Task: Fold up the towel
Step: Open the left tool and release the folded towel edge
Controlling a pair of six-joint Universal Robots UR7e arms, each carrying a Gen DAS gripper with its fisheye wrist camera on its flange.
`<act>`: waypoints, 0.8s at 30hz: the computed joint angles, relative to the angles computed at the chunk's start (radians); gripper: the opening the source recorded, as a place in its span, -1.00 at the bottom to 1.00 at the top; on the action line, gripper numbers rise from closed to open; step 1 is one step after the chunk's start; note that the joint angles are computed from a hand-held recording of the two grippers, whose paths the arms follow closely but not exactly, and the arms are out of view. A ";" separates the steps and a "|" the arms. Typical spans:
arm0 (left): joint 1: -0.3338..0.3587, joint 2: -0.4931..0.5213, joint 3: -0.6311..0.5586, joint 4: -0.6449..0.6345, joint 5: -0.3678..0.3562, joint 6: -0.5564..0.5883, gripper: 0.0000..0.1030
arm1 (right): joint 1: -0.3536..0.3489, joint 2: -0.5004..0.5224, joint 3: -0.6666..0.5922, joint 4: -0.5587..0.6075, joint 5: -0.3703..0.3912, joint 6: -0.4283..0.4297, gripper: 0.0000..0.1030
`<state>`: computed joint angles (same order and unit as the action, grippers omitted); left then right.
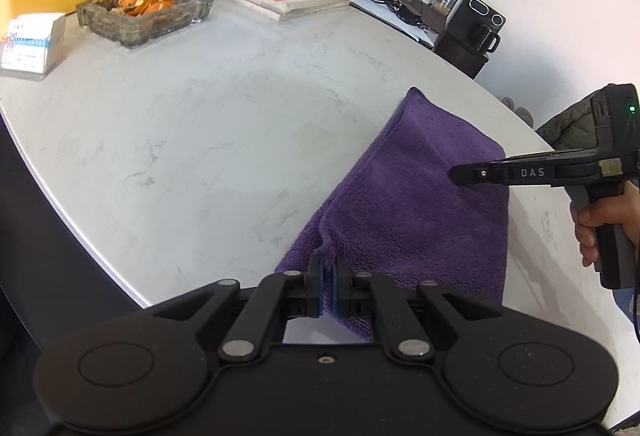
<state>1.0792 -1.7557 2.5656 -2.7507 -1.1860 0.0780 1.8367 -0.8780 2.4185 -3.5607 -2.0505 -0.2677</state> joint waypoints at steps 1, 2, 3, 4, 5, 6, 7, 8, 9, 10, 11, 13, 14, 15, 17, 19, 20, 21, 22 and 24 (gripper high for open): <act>0.002 0.004 -0.002 0.000 0.001 -0.001 -0.91 | -0.001 0.000 0.000 0.000 0.000 -0.002 -0.92; 0.005 0.008 -0.004 0.000 0.002 -0.002 -0.91 | -0.001 -0.001 0.001 0.000 0.000 -0.002 -0.92; 0.006 0.011 -0.006 0.001 0.003 -0.001 -0.91 | 0.001 -0.002 0.002 0.000 0.000 -0.002 -0.92; 0.006 0.014 -0.008 0.003 0.005 -0.001 -0.90 | 0.000 0.000 0.000 -0.001 0.000 -0.004 -0.92; 0.007 0.017 -0.010 0.004 0.007 -0.001 -0.88 | -0.001 0.003 -0.001 -0.002 0.000 -0.006 -0.92; 0.004 0.019 -0.012 0.006 0.013 -0.006 -0.87 | -0.001 0.004 -0.002 -0.002 0.000 -0.007 -0.92; 0.002 0.019 -0.012 0.008 0.018 -0.010 -0.87 | -0.002 0.004 -0.002 -0.002 0.000 -0.008 -0.92; -0.001 0.019 -0.013 0.010 0.025 -0.014 -0.86 | -0.002 0.004 -0.003 -0.001 -0.001 -0.009 -0.92; -0.005 0.019 -0.013 0.011 0.034 -0.017 -0.86 | -0.002 0.004 -0.003 -0.001 -0.001 -0.010 -0.92; -0.008 0.020 -0.013 0.013 0.040 -0.018 -0.86 | -0.002 0.004 -0.003 -0.002 -0.001 -0.010 -0.92; -0.011 0.019 -0.014 0.015 0.046 -0.019 -0.86 | -0.003 0.005 -0.003 -0.003 0.000 -0.010 -0.92; -0.019 0.017 -0.016 0.025 0.061 -0.023 -0.86 | -0.004 0.006 -0.002 -0.005 0.002 -0.010 -0.92; -0.024 0.016 -0.015 0.027 0.069 -0.022 -0.86 | -0.005 0.006 -0.002 -0.007 0.003 -0.011 -0.92; -0.029 0.014 -0.014 0.028 0.078 -0.020 -0.85 | -0.006 0.007 -0.003 -0.009 0.004 -0.011 -0.92; -0.041 0.013 -0.012 0.026 0.107 -0.013 -0.85 | -0.007 0.010 -0.002 -0.013 0.006 -0.013 -0.92; -0.051 0.013 -0.012 0.026 0.141 -0.016 -0.85 | -0.009 0.011 0.000 -0.020 0.010 -0.014 -0.92; -0.054 0.013 -0.016 0.029 0.162 -0.015 -0.85 | -0.010 0.012 0.000 -0.023 0.011 -0.015 -0.92; -0.059 0.012 -0.020 0.038 0.185 -0.016 -0.85 | -0.010 0.013 0.001 -0.026 0.012 -0.016 -0.92; -0.063 0.010 -0.023 0.044 0.201 -0.018 -0.85 | -0.010 0.014 0.002 -0.030 0.013 -0.017 -0.92; -0.085 -0.001 -0.027 0.061 0.255 -0.030 -0.85 | -0.013 0.017 0.004 -0.041 0.018 -0.022 -0.92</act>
